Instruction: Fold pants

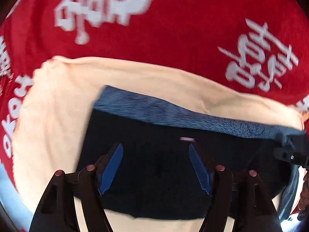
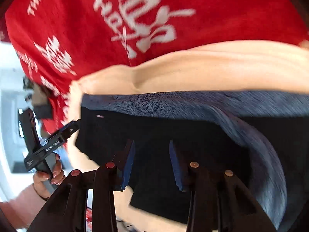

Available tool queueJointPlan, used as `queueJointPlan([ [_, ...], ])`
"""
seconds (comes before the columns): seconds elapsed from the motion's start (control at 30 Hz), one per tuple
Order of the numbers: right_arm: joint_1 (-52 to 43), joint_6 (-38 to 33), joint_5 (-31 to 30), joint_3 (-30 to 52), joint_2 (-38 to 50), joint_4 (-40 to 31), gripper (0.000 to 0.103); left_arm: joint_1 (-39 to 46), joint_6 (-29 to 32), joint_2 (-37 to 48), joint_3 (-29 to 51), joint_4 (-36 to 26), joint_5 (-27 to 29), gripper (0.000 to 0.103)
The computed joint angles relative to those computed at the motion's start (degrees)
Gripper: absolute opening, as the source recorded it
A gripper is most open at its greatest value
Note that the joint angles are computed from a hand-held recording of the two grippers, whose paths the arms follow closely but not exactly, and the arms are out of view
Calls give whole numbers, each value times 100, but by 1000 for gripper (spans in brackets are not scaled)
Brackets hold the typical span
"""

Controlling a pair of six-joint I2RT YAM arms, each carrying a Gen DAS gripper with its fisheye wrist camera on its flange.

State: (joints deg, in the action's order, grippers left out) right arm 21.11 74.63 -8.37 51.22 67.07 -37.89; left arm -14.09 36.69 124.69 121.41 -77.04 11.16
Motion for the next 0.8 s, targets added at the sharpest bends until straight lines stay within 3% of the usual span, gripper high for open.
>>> queueJointPlan([
  [0.07,-86,-659,236,327,644,-276,40,-336,-171,-257,-935,879,-307,72],
  [0.13,-314,-1025,335,391,903,-149,40,-487,-479,-206,-1259,1511,-509,72],
  [0.23,-814,-945,269,170,782,20,40,-468,-891,383,-434,1232,-341,72],
  [0.3,-975,-646,378,141,553,-277,41,-521,-875,468,-192,1013,-474,72],
  [0.4,-822,-153,188,-181,-334,-153,48,-533,-812,99,-435,1001,-747,72],
  [0.5,164,82,494,-120,-718,-468,55,-343,-666,-413,-1173,1223,-939,75],
  [0.53,663,286,603,-140,-698,-583,57,-313,-560,-576,-1520,1434,-1117,88],
  [0.57,900,403,648,-33,-390,-521,57,-259,-434,-758,-1947,1719,-1300,92],
  [0.63,1564,1186,860,-399,-533,-577,56,-133,-277,-1038,-2387,1994,-1209,92],
  [0.73,2556,2630,1751,-690,-1443,-936,56,-413,-369,-1160,-2502,1872,-1608,92],
  [0.8,3538,3644,2606,-597,-1780,-1389,56,-504,-312,-1401,-2616,1615,-1538,92],
])
